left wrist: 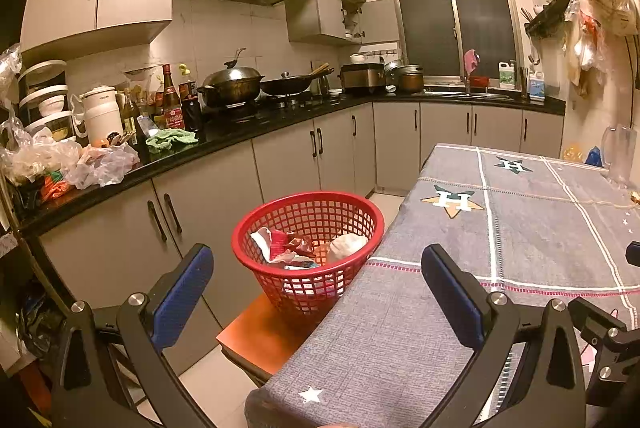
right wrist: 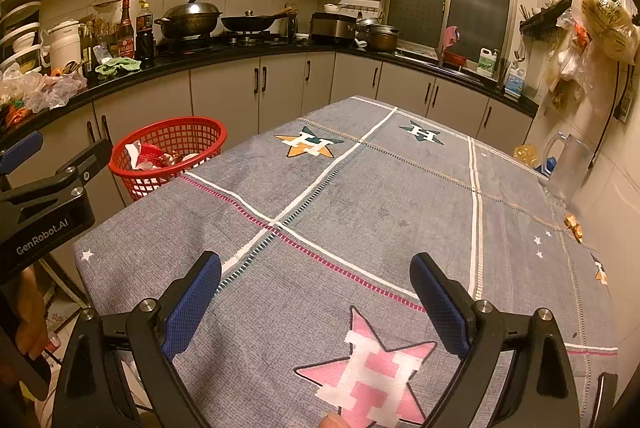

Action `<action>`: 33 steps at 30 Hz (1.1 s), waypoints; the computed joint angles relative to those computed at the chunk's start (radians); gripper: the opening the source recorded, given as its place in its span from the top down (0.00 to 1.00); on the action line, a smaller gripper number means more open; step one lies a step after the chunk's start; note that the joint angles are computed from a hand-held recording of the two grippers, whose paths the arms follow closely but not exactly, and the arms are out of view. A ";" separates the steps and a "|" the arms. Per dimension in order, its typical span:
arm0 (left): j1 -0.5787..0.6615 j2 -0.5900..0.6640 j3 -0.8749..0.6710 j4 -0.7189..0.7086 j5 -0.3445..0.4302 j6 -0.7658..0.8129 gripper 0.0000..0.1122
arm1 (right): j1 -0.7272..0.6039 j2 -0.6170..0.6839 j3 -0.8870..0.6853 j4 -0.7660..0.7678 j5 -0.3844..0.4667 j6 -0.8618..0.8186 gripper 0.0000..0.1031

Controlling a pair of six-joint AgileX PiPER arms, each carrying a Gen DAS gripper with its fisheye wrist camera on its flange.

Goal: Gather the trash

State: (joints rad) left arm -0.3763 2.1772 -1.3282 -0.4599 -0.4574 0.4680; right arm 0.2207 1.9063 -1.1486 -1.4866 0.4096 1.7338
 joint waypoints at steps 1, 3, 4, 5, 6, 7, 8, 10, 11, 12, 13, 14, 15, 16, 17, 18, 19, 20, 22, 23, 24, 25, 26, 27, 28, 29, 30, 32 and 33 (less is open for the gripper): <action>0.000 0.000 -0.002 -0.001 0.001 0.000 0.08 | 0.000 0.000 0.000 0.000 -0.001 0.001 0.06; -0.002 -0.001 0.000 -0.004 0.000 0.005 0.08 | 0.001 0.001 -0.001 0.000 0.001 0.001 0.06; -0.001 -0.001 -0.002 -0.003 0.003 0.004 0.08 | 0.001 0.002 -0.002 0.004 0.002 -0.002 0.06; -0.001 -0.001 -0.003 -0.003 0.006 0.008 0.08 | 0.001 0.001 -0.001 0.007 0.003 -0.003 0.06; -0.003 0.000 -0.004 -0.013 0.005 0.019 0.08 | 0.001 0.002 -0.001 0.008 0.003 -0.004 0.06; -0.004 0.002 -0.008 -0.018 0.005 0.026 0.08 | 0.001 0.002 -0.001 0.010 0.002 -0.006 0.06; -0.005 0.003 -0.009 -0.019 0.005 0.030 0.08 | 0.002 0.002 -0.001 0.011 0.003 -0.006 0.06; -0.006 0.002 -0.009 -0.018 0.007 0.029 0.08 | 0.001 0.003 -0.002 0.011 0.003 -0.007 0.06; -0.006 0.001 -0.006 -0.017 0.003 0.028 0.08 | 0.001 0.004 -0.004 0.015 0.002 -0.010 0.06; -0.006 0.001 -0.006 -0.013 0.003 0.027 0.08 | 0.000 0.004 -0.004 0.016 0.001 -0.010 0.06; -0.006 0.002 -0.009 -0.013 0.006 0.030 0.08 | 0.001 0.004 -0.003 0.014 0.002 -0.007 0.06; -0.008 0.002 -0.009 -0.017 0.004 0.035 0.08 | 0.001 0.004 -0.002 0.010 0.001 -0.004 0.06; -0.008 0.002 -0.009 -0.015 0.004 0.033 0.08 | -0.001 0.005 -0.004 0.014 -0.001 -0.008 0.06; -0.008 0.003 -0.011 -0.014 0.008 0.031 0.08 | 0.000 0.005 -0.004 0.020 0.000 -0.014 0.06; -0.008 0.003 -0.013 -0.015 0.010 0.033 0.08 | 0.001 0.003 -0.003 0.016 0.001 -0.011 0.06; -0.009 0.003 -0.014 -0.018 0.010 0.037 0.08 | 0.003 0.004 -0.003 0.016 0.003 -0.009 0.06; -0.010 0.003 -0.014 -0.019 0.011 0.037 0.08 | 0.002 0.005 -0.004 0.017 0.003 -0.011 0.06; -0.010 0.002 -0.014 -0.017 0.011 0.036 0.08 | 0.002 0.005 -0.005 0.019 0.003 -0.012 0.06; -0.009 0.000 -0.015 -0.014 0.013 0.035 0.08 | 0.002 0.005 -0.004 0.015 0.003 -0.007 0.06; -0.008 -0.001 -0.015 -0.004 0.013 0.027 0.08 | 0.001 0.005 -0.005 0.017 0.001 -0.011 0.06; -0.006 -0.001 -0.013 0.010 0.012 0.013 0.08 | 0.001 0.006 -0.005 0.019 0.002 -0.012 0.06; -0.005 -0.003 -0.012 0.020 0.012 0.006 0.08 | 0.003 0.007 -0.009 0.028 0.004 -0.020 0.06; -0.004 -0.003 -0.013 0.027 0.013 0.003 0.08 | 0.003 0.006 -0.007 0.027 0.004 -0.016 0.06; -0.004 -0.004 -0.014 0.030 0.014 0.004 0.08 | 0.004 0.007 -0.007 0.026 0.004 -0.014 0.06; -0.003 -0.005 -0.015 0.030 0.014 0.005 0.08 | 0.003 0.008 -0.008 0.028 0.004 -0.017 0.06; -0.002 -0.006 -0.016 0.031 0.016 0.004 0.08 | 0.003 0.006 -0.007 0.027 0.005 -0.017 0.06; 0.000 -0.007 -0.019 0.038 0.023 -0.004 0.08 | 0.004 0.006 -0.005 0.022 0.005 -0.011 0.06; 0.002 -0.008 -0.019 0.044 0.028 -0.013 0.08 | 0.002 0.008 -0.008 0.026 0.003 -0.016 0.06; 0.003 -0.009 -0.019 0.043 0.028 -0.013 0.08 | 0.002 0.008 -0.007 0.028 0.003 -0.016 0.06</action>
State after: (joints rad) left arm -0.3738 2.1687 -1.3469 -0.4170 -0.4299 0.4545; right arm 0.2228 1.9138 -1.1557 -1.4591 0.4127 1.7173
